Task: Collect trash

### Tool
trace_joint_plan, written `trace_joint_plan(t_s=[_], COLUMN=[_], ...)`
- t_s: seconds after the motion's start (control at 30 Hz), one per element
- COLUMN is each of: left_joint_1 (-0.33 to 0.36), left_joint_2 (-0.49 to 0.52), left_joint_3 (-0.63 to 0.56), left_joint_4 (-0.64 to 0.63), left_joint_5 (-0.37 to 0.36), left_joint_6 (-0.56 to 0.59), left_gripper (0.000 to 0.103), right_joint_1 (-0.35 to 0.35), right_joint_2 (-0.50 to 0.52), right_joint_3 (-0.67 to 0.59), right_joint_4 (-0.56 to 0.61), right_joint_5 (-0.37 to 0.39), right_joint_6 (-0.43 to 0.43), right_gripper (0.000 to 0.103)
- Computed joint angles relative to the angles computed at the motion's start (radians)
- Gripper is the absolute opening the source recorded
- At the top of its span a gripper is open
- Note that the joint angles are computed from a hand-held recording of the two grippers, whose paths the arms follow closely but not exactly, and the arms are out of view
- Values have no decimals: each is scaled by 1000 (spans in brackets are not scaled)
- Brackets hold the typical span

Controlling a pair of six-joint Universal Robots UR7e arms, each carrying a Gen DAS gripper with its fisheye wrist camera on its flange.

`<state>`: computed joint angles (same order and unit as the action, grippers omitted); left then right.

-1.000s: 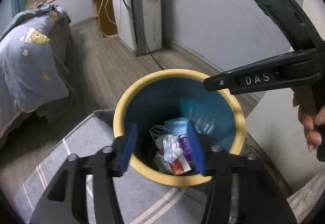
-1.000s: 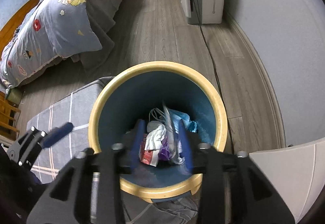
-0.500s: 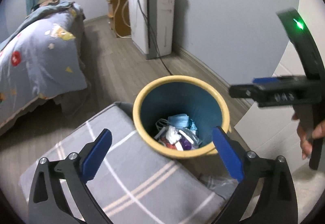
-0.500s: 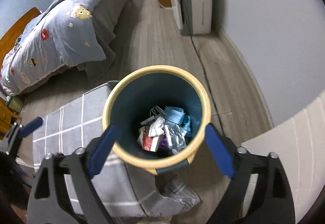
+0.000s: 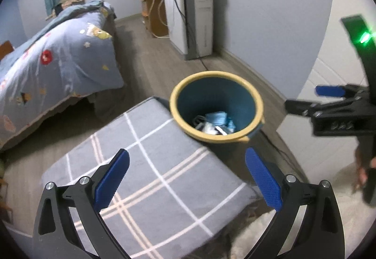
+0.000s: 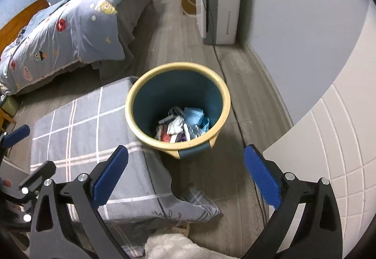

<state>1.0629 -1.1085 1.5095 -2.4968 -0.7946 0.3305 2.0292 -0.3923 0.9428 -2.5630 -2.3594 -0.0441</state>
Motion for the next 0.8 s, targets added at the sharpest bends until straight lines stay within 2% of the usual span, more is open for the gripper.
trace_joint_plan(t_s=[0.1,0.27,0.4,0.8], left_joint_1=[7,24,29,21], left_joint_2=[-2,2,-3,0], left_joint_3=[18,-3,-7,11], left_joint_4=[-41,2,13,4], left_joint_5=[17,19,-5,5], left_joint_6=[4,-38,-53,-19], left_gripper=[98,98,98,98], right_joint_1=[11,16,17,19], right_joint_2=[10,23,27,18], right_joint_3=[11,2,-2,23], right_joint_4=[-60,-75,-69,-98], right_joint_5=[-40,-47,-51,-59], right_joint_6=[-37,-75,-71,-77], right_gripper=[97,97,97,97])
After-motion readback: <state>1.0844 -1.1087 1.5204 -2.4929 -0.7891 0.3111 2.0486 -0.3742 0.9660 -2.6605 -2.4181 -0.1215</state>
